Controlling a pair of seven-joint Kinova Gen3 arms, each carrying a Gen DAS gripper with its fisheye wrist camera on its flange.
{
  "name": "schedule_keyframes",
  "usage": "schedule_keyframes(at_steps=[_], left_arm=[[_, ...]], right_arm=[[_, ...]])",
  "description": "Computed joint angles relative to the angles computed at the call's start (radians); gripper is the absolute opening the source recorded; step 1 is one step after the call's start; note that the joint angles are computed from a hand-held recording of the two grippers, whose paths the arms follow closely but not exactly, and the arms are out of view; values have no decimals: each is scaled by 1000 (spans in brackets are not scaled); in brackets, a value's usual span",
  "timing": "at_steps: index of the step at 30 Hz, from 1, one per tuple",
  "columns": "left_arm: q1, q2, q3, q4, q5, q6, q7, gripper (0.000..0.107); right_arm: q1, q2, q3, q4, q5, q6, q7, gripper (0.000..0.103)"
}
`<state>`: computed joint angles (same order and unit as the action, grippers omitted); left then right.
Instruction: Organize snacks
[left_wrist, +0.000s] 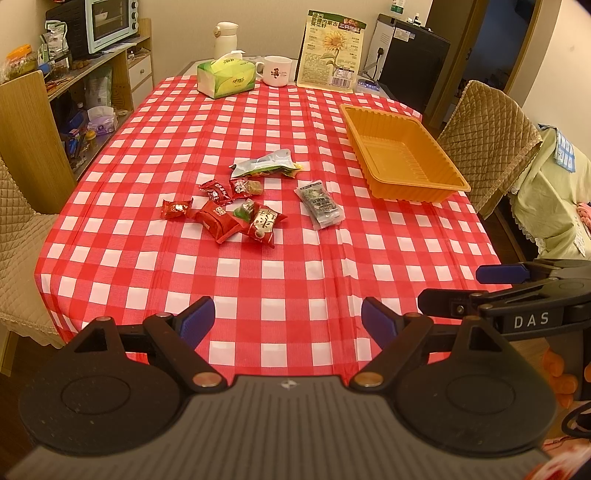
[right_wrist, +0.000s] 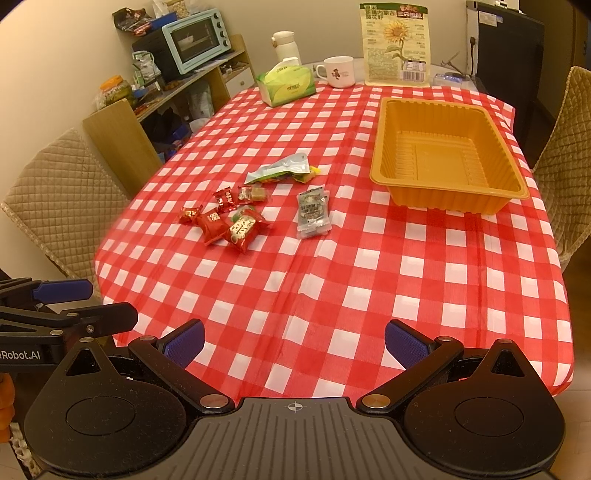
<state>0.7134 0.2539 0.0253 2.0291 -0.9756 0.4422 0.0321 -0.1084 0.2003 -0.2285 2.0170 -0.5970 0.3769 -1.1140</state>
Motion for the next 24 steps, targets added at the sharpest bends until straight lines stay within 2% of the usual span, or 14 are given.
schedule_keyframes(at_steps=[15, 24], left_arm=[[-2, 1, 2, -2, 6, 2, -5, 85], [-40, -36, 13, 43, 13, -5, -6, 85]], right_arm=[[4, 4, -1, -2, -4, 1, 6, 103], [7, 35, -10, -31, -2, 3, 10, 103]])
